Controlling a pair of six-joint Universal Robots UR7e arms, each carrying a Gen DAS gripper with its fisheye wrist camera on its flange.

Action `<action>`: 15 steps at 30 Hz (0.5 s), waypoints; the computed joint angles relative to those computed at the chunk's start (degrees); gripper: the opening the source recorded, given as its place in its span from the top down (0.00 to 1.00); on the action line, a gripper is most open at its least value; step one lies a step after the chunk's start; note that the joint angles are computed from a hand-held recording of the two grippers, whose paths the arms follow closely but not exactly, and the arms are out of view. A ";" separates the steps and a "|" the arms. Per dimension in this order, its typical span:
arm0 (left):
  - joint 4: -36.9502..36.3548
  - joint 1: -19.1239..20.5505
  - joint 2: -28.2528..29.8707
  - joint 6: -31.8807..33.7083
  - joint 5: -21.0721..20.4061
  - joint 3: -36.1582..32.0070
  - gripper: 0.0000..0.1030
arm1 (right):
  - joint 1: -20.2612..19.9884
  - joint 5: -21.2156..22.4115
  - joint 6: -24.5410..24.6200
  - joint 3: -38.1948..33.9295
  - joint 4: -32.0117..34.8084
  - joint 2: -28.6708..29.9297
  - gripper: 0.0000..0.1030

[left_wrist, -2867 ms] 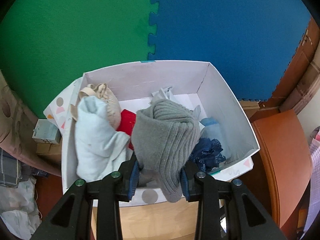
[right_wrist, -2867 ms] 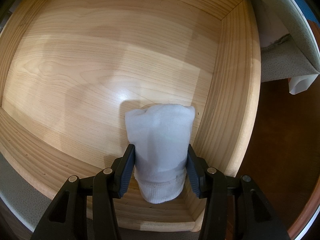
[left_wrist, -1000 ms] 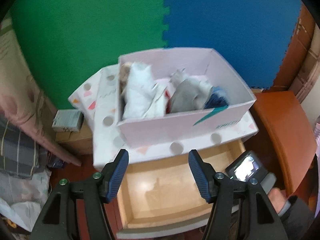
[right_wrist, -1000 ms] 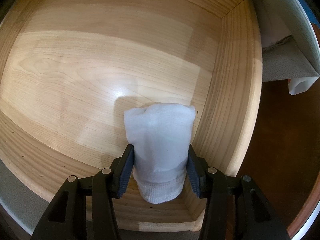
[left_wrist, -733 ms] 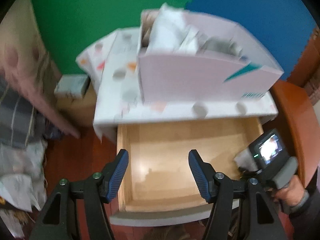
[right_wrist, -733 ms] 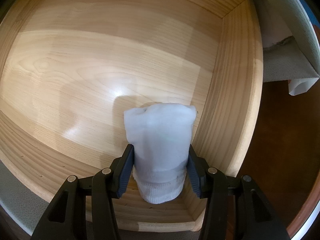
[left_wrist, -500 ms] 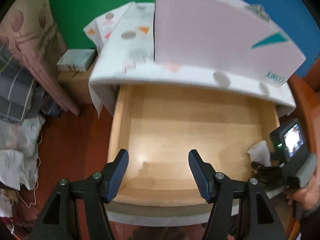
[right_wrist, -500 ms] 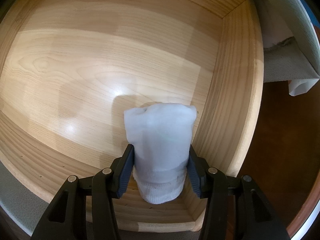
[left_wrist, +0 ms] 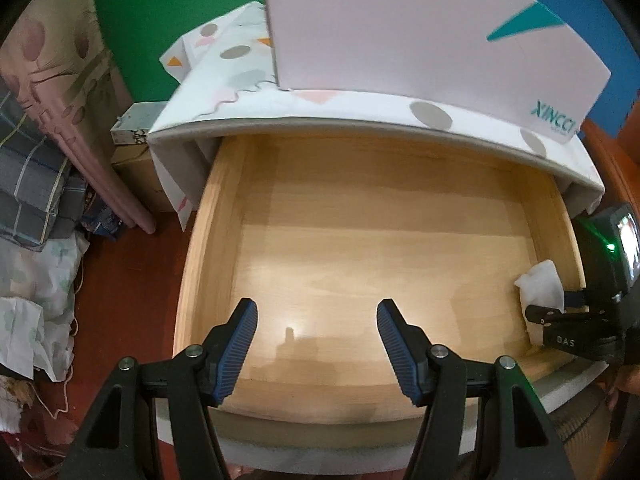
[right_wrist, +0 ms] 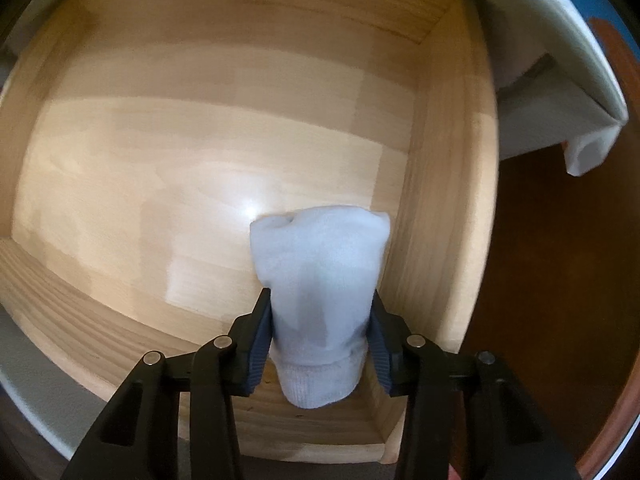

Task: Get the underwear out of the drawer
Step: 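Move the empty left tool back over the open drawer, then carry the white sock up over the white box with the right tool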

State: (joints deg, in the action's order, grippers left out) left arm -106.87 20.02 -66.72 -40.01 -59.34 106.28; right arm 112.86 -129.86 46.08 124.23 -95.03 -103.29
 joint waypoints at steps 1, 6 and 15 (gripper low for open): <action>-0.17 0.32 -0.05 -0.10 -0.53 -0.02 0.38 | 0.38 -0.29 0.02 0.34 -0.92 -0.76 0.62; -1.74 1.39 -0.83 -1.26 -2.32 0.58 0.38 | 3.17 -2.58 -0.13 1.37 -3.98 -3.08 0.62; -2.87 0.73 -1.50 -0.68 -1.22 1.46 0.38 | 10.70 -3.14 0.62 -2.16 -6.24 -6.55 0.62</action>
State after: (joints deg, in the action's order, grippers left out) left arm -109.75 20.75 -68.21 -40.69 -60.56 107.74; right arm 123.56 -133.00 46.70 122.07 -101.28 -109.83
